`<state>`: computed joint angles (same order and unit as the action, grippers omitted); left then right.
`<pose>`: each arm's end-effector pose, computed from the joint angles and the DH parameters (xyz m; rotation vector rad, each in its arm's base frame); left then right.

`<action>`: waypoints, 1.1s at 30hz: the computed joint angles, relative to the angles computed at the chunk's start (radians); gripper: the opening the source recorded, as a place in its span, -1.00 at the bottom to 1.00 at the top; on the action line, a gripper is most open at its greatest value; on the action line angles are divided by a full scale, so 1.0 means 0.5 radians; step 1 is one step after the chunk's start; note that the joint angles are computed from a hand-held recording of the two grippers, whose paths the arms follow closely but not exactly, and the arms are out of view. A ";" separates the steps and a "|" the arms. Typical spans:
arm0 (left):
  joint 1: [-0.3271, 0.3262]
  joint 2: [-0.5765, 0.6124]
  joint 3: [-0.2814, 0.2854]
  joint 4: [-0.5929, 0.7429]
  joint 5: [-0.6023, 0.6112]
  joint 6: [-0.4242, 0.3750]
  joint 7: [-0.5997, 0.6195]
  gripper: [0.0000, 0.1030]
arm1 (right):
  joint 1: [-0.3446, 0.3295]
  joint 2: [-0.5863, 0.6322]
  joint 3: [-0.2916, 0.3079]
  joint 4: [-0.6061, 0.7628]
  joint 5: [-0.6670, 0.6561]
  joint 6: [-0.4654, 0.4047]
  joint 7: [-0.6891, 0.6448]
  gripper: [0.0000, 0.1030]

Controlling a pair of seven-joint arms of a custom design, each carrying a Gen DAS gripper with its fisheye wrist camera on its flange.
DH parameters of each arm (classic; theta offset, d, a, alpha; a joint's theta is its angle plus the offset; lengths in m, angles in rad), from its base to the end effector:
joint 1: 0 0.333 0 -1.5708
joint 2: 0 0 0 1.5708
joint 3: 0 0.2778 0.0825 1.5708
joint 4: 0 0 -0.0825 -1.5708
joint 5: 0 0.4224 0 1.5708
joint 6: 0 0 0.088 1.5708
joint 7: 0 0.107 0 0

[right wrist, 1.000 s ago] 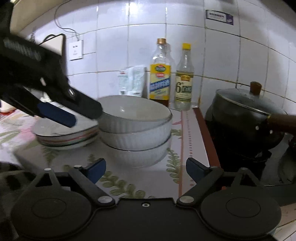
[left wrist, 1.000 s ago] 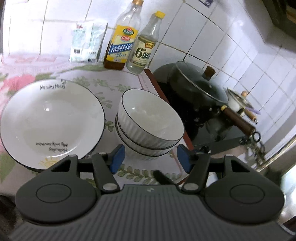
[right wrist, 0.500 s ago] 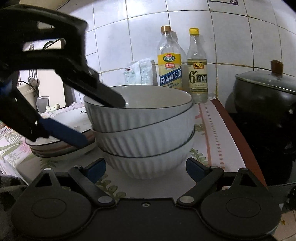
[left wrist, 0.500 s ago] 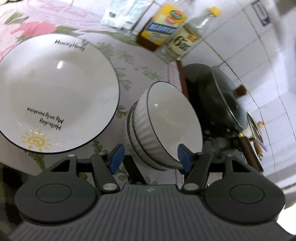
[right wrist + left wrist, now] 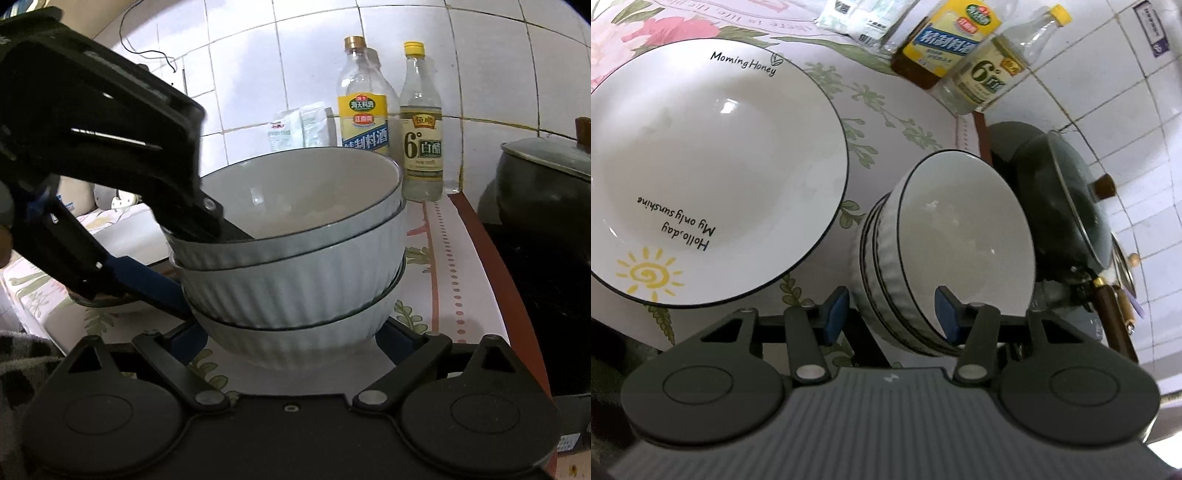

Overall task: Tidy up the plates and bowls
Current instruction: 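Lift the bowl stack with both grippers and carry it over the plate stack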

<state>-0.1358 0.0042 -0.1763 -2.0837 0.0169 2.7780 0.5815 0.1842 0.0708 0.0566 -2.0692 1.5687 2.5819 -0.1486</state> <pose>0.5971 -0.1933 0.4469 -2.5753 1.2551 -1.0184 0.6044 0.1299 0.3721 -1.8671 0.8669 -0.3163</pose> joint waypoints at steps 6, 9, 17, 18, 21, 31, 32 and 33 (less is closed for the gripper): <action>0.001 0.044 0.004 0.029 0.305 -0.006 -0.266 -0.18 | -0.034 0.078 -0.011 0.070 -0.046 -0.140 0.001 0.92; 0.005 0.050 -0.001 0.043 0.342 -0.026 -0.243 -0.19 | -0.059 0.099 0.000 0.082 -0.020 -0.186 -0.040 0.91; 0.003 0.049 -0.009 0.073 0.372 -0.087 -0.125 -0.20 | -0.054 0.066 0.013 0.032 0.102 -0.127 -0.097 0.90; 0.001 0.057 -0.010 0.086 0.388 -0.100 -0.121 -0.20 | -0.050 0.063 0.011 0.033 0.071 -0.119 -0.070 0.90; 0.002 0.039 -0.012 0.075 0.354 -0.117 -0.073 -0.20 | -0.041 0.045 0.009 0.024 0.004 -0.093 -0.009 0.90; -0.002 -0.043 0.000 0.003 0.210 -0.062 0.073 -0.20 | -0.012 -0.036 -0.003 -0.028 0.067 -0.037 -0.039 0.90; -0.004 -0.060 0.003 -0.009 0.192 -0.059 0.085 -0.20 | -0.007 -0.045 -0.005 -0.029 0.060 -0.034 -0.033 0.90; -0.006 -0.078 0.007 -0.021 0.168 -0.057 0.101 -0.20 | -0.001 -0.057 -0.006 -0.032 0.050 -0.028 -0.024 0.90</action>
